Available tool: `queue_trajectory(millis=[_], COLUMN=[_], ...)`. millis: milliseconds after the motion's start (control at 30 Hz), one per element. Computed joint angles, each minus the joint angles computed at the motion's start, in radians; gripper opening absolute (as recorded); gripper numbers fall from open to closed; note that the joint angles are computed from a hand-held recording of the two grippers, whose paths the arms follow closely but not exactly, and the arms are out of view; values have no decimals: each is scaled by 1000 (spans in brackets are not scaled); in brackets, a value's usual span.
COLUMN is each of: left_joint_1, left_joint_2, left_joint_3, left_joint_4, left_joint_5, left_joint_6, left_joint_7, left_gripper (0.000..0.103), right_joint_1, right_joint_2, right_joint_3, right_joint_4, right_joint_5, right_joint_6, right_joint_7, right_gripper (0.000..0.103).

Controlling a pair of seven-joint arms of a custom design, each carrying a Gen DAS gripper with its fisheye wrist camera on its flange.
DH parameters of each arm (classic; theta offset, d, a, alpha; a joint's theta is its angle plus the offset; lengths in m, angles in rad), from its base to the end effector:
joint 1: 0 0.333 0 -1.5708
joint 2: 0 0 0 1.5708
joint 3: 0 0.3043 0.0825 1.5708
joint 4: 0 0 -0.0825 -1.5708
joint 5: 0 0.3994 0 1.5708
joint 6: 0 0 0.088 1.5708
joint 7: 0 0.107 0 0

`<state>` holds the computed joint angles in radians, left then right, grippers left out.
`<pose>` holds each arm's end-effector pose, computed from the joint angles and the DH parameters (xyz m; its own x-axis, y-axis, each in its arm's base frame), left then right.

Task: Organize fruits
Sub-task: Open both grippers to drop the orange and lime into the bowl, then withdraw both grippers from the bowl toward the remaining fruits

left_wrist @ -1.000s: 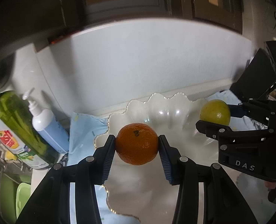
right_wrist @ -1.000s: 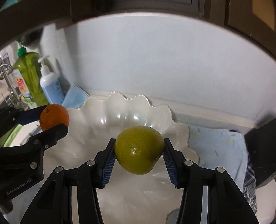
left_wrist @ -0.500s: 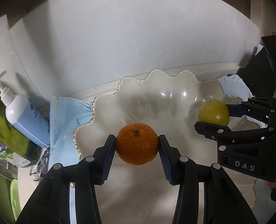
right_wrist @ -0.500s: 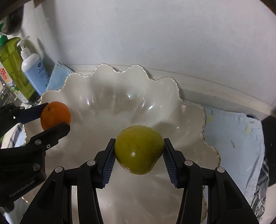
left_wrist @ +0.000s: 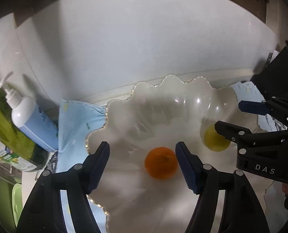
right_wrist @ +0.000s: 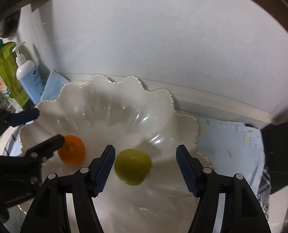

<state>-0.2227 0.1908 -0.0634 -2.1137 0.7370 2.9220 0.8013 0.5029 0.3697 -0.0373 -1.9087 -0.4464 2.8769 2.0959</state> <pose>0.5769 -0.2125 0.3623 -0.1571 -0.9848 -0.0746 -0.7599 0.1688 -0.6278 0.5898 0.3259 0.3468 0.3207 -0.9458 0.0508 -0.7537 -0.2873 -0.5911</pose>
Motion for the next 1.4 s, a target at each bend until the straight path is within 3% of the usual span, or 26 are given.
queue_trajectory(millis=[100, 300, 367, 500, 667, 800, 1200, 1400], left_joint_1=[-13, 17, 31, 75, 138, 186, 278, 248], left_joint_2=[-30, -106, -142, -220, -334, -435, -740, -884], left_joint_3=[16, -8, -20, -63, -131, -180, -300, -296], left_joint_4=[-18, -70, -91, -143, -218, -283, -498, -612], left_joint_5=[72, 167, 227, 327, 437, 480, 378, 244], left_joint_6=[-1, 12, 14, 19, 20, 28, 46, 43], left_joint_7=[-65, -152, -213, -313, -427, -492, -470, -384], left_gripper=[75, 83, 86, 90, 94, 96, 100, 100], right_joint_1=[7, 6, 15, 53, 35, 18, -106, -131], right_joint_2=[-33, -97, -117, -177, -259, -330, -539, -622], right_joint_3=[-12, -9, -15, -60, -45, -25, 166, 236], right_joint_4=[-33, -96, -114, -166, -233, -270, -388, -449], right_joint_5=[-25, -54, -82, -250, -405, -619, -1065, -1127], right_joint_6=[18, 62, 76, 109, 128, 118, 77, 58], right_joint_7=[15, 59, 94, 266, 432, 625, 1055, 1135], right_gripper=[66, 66, 72, 75, 76, 78, 80, 80])
